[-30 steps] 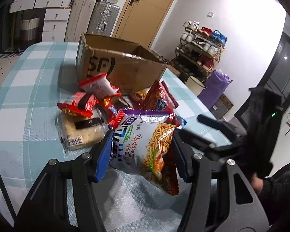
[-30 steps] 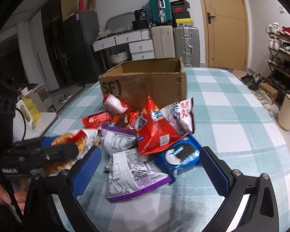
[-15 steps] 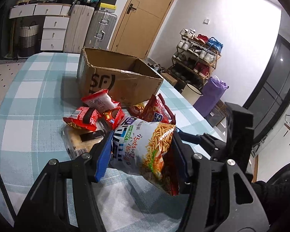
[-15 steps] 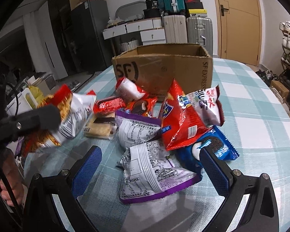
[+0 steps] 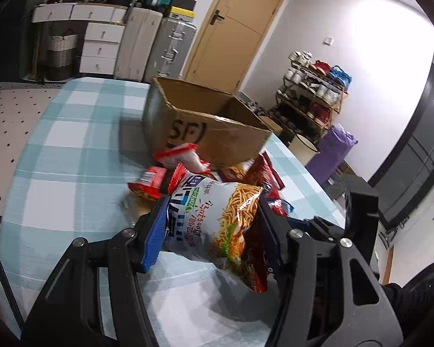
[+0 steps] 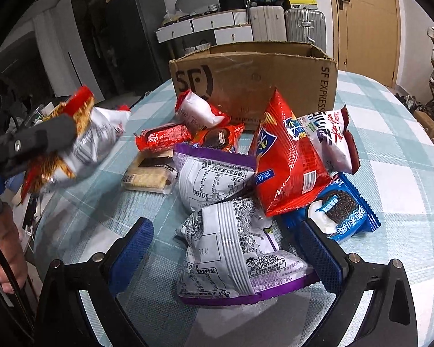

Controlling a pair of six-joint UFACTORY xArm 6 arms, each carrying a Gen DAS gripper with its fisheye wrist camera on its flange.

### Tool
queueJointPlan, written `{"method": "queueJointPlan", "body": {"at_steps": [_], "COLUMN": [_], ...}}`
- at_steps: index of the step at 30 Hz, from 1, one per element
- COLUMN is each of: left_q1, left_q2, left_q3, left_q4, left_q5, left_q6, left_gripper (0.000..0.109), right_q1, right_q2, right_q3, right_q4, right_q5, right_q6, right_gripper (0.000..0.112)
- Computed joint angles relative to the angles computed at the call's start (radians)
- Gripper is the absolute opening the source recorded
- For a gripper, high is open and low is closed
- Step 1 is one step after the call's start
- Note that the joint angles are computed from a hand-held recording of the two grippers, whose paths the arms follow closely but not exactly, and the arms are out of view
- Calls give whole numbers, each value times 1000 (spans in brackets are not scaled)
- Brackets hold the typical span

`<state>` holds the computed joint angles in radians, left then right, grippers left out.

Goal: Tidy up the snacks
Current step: 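Lift the noodle bag with the left gripper while the right gripper grasps a white-purple chip bag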

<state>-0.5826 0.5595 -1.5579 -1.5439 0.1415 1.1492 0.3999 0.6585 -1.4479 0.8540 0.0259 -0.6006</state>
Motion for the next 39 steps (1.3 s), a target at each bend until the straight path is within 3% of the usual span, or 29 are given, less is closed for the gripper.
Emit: {"method": "queueJointPlan", "body": {"at_steps": [7,14,20,30,39], "left_q1": [8,4,-6,-19,-25], "left_q2": [-30,-40,-42,-44,-45], "left_q3": [28,47,63,76,75], "left_q4": [69,176,322,548,774], "left_q5": [-41,-68,-85,-108,-113], "left_q6": [-83,-194,-338,-540,-736], "left_gripper": [55,55,55,55,55], "right_q1": [-3,-14,-5,-4,-22], "right_q2": [5,15,-3,-125,-232], "right_q3": [-4,-11,-12,70,125], "right_q4": [-47,-67,188,573,827], "right_q5": [14,67,98,121,148], "right_q6": [42,61,-182,-546,-785], "right_gripper": [98,72,57,56,56]}}
